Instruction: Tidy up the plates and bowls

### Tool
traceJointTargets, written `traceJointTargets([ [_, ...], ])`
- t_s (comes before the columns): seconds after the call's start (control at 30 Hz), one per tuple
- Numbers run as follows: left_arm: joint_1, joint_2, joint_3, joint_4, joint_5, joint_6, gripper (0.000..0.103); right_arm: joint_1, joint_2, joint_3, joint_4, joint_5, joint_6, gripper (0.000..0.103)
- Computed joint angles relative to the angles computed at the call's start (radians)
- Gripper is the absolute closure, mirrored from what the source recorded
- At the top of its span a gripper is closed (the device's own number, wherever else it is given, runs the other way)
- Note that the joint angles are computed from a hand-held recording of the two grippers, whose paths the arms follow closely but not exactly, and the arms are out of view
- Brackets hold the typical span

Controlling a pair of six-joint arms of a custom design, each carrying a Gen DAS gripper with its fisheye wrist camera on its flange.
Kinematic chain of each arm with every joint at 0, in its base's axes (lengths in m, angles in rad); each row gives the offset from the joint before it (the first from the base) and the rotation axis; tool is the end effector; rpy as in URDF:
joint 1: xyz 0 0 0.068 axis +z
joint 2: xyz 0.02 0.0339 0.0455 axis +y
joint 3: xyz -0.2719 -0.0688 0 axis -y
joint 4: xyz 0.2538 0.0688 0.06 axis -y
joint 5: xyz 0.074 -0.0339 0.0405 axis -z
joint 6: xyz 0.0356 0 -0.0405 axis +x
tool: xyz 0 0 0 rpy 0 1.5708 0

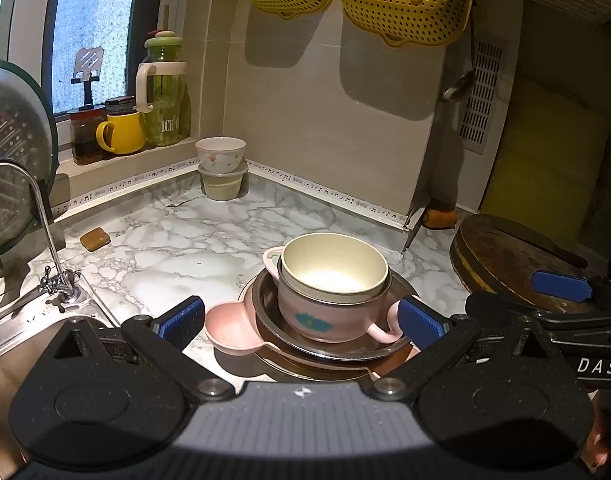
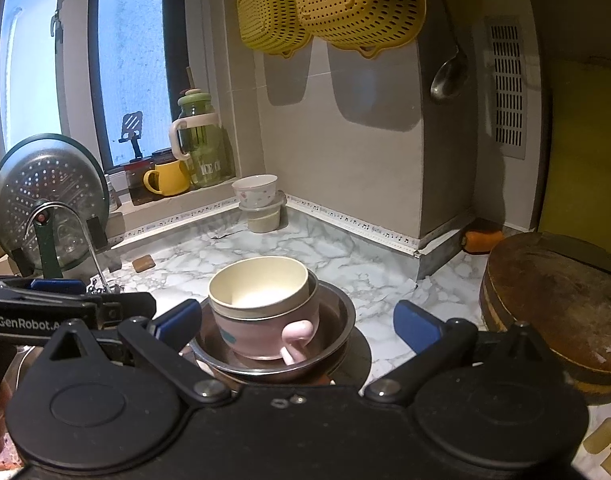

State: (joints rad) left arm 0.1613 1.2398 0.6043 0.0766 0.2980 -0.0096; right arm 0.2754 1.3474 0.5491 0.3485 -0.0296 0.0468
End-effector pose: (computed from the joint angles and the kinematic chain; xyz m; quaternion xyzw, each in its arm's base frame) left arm 0.2614 0.0319 0.2110 -0.0021 0.8680 -0.0932 0.4877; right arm 0.2678 0.0768 0.1911 -0.1044 0.8405 0.0976 0.5227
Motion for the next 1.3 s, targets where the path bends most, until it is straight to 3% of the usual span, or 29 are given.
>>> traceJointTargets([
  [1.3, -0.005, -0.040, 0.007, -0.140, 0.055, 0.023, 0.000, -0.046, -0.115, -0.050, -0.085, -0.059, 0.012, 0.000],
])
